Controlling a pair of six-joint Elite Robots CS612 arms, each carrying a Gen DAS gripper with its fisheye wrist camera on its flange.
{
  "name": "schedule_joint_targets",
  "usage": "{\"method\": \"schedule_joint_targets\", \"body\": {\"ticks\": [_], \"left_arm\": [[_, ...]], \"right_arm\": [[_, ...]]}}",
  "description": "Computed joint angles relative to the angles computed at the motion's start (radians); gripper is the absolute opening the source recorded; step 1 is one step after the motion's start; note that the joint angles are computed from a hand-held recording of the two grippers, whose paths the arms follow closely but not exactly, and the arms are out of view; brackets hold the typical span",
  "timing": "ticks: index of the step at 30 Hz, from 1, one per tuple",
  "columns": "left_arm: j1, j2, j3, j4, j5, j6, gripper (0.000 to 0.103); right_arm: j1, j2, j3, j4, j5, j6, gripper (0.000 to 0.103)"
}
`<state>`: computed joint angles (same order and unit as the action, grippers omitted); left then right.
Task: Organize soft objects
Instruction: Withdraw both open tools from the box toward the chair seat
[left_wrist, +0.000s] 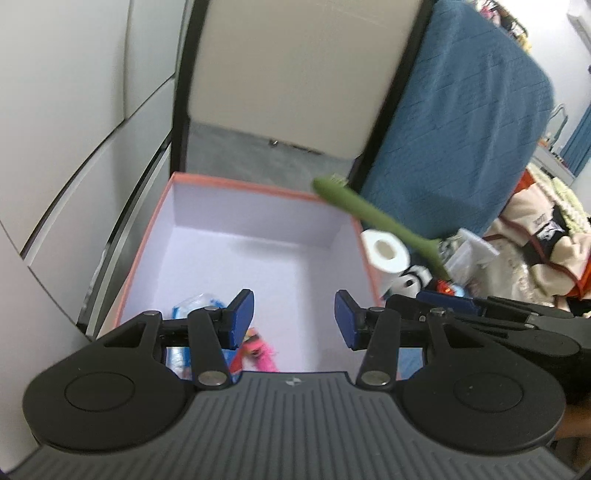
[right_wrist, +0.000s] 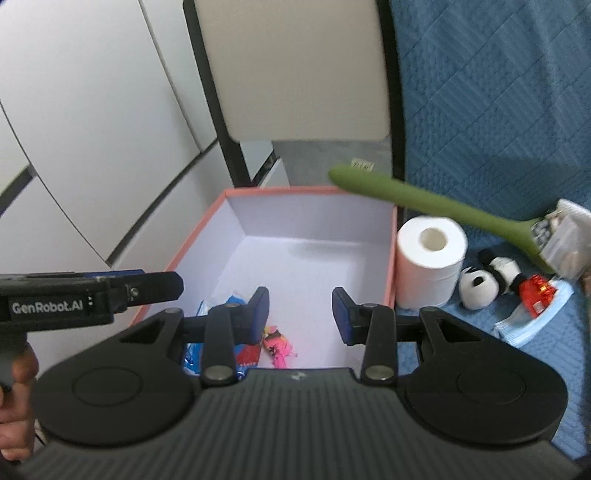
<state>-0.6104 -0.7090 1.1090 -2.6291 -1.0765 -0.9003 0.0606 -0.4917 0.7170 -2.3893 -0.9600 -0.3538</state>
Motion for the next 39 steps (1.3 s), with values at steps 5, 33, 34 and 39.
{"method": "schedule_joint_targets", "body": {"ticks": [5, 33, 34, 39], "left_arm": [[-0.025, 0.007, -0.035, -0.002, 0.031, 0.020, 0.054], [-0.150, 0.084, -0.148, -0.010, 0.080, 0.043, 0.054], [-0.154, 0.088, -0.152, -0.012, 0.078, 0.046, 0.054], [-0.170, 0.110, -0.172, -0.025, 0.063, 0.058, 0.057]], "right_arm": [[-0.024, -0.043, 0.073, -0.077, 0.020, 0.019, 0.041], [-0.159, -0.201, 0.416, -0.359, 0.030, 0.076, 0.041], [-0.164, -0.203, 0.426, -0.366, 0.028, 0.077, 0.041], [-0.186, -0.218, 0.473, -0.400, 0.002, 0.090, 0.041]]}}
